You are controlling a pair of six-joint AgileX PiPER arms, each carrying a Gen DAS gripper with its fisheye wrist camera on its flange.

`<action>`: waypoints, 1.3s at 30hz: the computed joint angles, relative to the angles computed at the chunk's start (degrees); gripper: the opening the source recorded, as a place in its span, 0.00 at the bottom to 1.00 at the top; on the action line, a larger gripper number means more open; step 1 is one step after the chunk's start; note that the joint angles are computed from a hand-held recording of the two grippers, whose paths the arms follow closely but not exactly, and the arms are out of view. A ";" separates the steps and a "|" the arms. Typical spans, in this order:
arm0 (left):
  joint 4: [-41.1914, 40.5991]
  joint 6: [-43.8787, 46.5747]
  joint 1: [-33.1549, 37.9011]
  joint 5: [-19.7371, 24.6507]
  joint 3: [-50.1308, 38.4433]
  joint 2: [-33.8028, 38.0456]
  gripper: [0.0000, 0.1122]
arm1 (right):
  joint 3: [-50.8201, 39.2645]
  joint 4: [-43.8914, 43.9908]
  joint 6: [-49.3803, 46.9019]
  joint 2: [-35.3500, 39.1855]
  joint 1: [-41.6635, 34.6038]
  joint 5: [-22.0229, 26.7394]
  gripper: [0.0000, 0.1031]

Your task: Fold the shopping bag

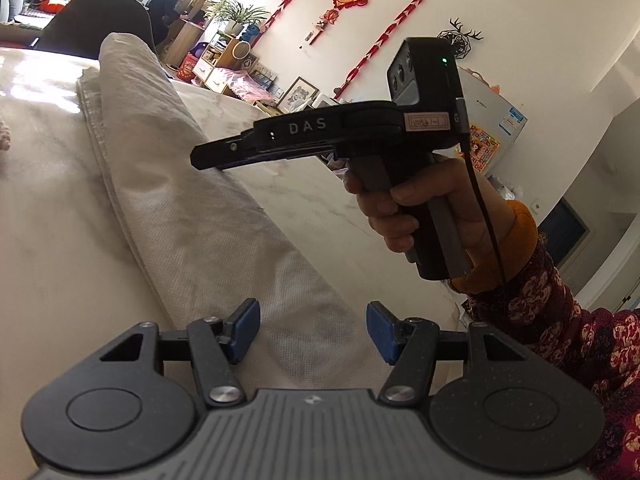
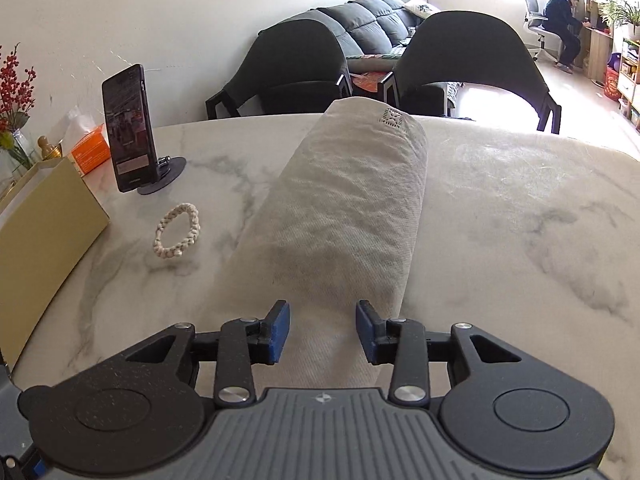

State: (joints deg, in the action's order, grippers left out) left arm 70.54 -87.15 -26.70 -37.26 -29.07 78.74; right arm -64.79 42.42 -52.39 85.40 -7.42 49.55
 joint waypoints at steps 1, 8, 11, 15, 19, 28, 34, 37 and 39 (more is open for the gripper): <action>0.09 0.04 0.15 -0.18 0.00 0.10 0.54 | -0.57 -0.81 1.24 0.64 1.12 -1.34 0.39; 0.11 0.33 1.20 -1.83 0.47 0.53 0.54 | -7.78 -3.14 8.52 7.89 5.89 -5.60 0.41; 0.34 0.12 1.22 -2.29 0.68 0.39 0.54 | -10.90 -3.49 10.55 10.85 7.06 -5.94 0.41; 0.49 0.07 1.28 -2.44 0.66 0.42 0.54 | -14.51 -4.20 11.94 14.28 8.73 -6.49 0.42; 0.24 0.17 1.54 -3.25 1.13 0.44 0.54 | -16.78 -1.09 9.14 16.97 8.42 -6.47 0.41; 1.49 -0.51 3.09 -6.15 1.34 1.15 0.54 | -20.28 8.44 -1.41 21.91 6.01 -5.86 0.28; 2.72 -1.66 3.51 -7.02 0.92 1.17 0.54 | -23.02 11.13 -3.87 24.33 4.92 -4.22 0.25; 0.73 -0.85 1.26 -5.96 1.11 1.20 0.54 | -23.68 11.22 -5.06 24.88 5.45 -5.10 0.25; 0.84 -1.92 0.24 -5.13 0.60 0.76 0.54 | -24.24 11.08 -5.41 25.31 5.95 -5.83 0.25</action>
